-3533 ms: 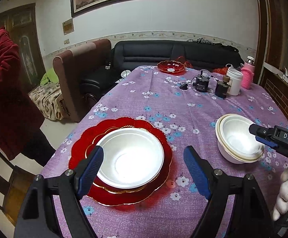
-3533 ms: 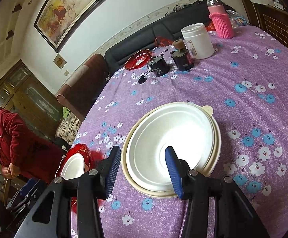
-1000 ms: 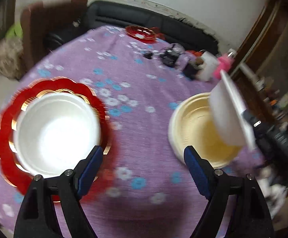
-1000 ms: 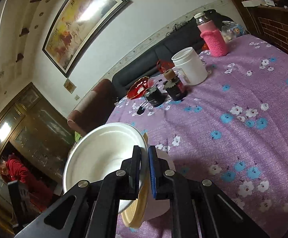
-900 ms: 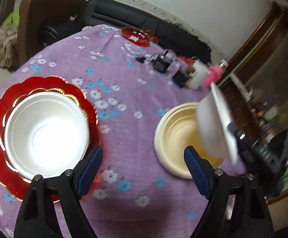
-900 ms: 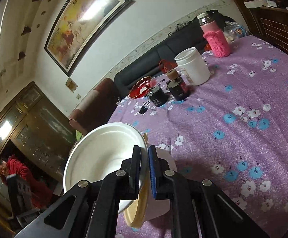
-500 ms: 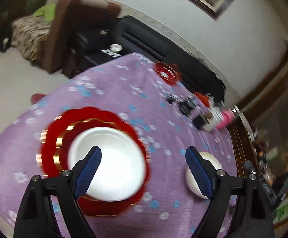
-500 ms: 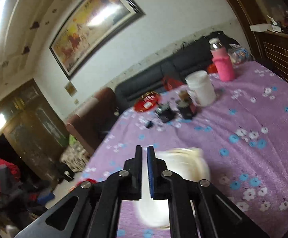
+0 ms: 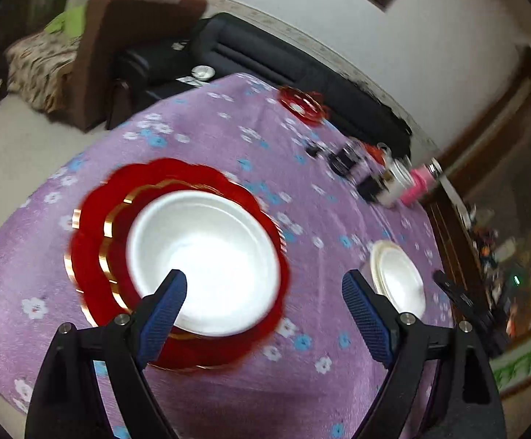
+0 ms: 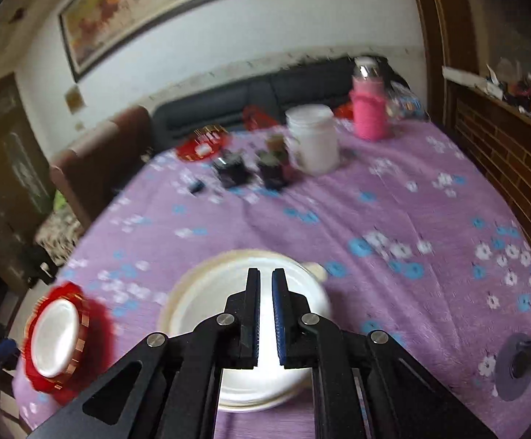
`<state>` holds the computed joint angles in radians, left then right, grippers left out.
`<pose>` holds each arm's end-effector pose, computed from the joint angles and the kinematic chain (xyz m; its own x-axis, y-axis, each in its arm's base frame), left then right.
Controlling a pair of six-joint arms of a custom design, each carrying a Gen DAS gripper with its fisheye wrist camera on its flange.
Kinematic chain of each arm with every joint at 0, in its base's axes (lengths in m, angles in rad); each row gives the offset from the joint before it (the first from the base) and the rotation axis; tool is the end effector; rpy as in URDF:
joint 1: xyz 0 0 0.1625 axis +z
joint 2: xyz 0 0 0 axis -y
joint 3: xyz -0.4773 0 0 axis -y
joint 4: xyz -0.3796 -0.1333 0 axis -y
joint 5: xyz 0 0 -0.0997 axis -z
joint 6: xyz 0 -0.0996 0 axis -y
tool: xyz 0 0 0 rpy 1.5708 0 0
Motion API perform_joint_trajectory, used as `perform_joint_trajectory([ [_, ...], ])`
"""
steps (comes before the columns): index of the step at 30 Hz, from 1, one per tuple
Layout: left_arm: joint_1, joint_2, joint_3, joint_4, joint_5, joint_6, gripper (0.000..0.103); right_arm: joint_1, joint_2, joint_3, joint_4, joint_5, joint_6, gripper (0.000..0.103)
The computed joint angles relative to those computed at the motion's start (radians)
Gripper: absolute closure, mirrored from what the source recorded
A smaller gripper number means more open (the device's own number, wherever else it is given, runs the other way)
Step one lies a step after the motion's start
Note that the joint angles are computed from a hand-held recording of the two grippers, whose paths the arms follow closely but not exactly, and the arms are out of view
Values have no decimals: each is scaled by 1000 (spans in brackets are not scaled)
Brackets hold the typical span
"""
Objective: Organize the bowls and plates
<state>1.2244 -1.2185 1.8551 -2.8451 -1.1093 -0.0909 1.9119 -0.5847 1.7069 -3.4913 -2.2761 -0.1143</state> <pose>-0.0377 -0.6276 0.3725 -0.9531 -0.0142 -0.3023 0.1870 0.7576 -0.6254 0.2944 -0.6240 0.1024 -0.8405 0.1066 0.5312 -0.3315 0.6743 -0.6599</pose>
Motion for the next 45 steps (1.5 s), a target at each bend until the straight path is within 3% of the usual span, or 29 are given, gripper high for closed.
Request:
perform_joint_trajectory([
  [2, -16, 8, 12, 2, 9, 23, 17, -23, -10, 8, 31, 8, 29, 93],
  [4, -33, 18, 23, -3, 30, 46, 17, -41, -11, 12, 29, 3, 41, 83],
  [6, -45, 28, 26, 0, 40, 59, 17, -51, -9, 12, 27, 4, 44, 62],
  [8, -47, 33, 24, 6, 38, 62, 17, -55, -1, 8, 15, -1, 29, 61],
  [10, -49, 39, 24, 6, 41, 60, 17, -57, 13, -9, 16, -5, -3, 68],
  [11, -49, 42, 24, 10, 43, 56, 17, -56, 20, -16, 14, -9, -17, 92],
  [12, -47, 44, 23, 16, 41, 51, 17, -55, 29, -26, 5, -29, -32, 93],
  [18, -34, 51, 22, 36, 38, 37, 17, -47, 23, 5, -115, -1, -45, 96],
  [22, -21, 48, 19, 41, 16, 22, 17, -56, -43, 79, -140, 176, 51, 98],
  [25, -12, 39, 18, 32, 15, 11, 17, -36, -53, 82, -125, 237, 72, 99],
  [36, -21, 60, 10, 23, -10, 14, 17, 18, -16, 33, -45, 205, 33, 100],
  [40, -43, 117, -41, 51, -98, 58, 17, 7, -27, 56, -50, 217, 52, 100],
  [45, -54, 240, -200, 88, -177, 124, 17, -9, -47, 94, -68, 266, 55, 100],
])
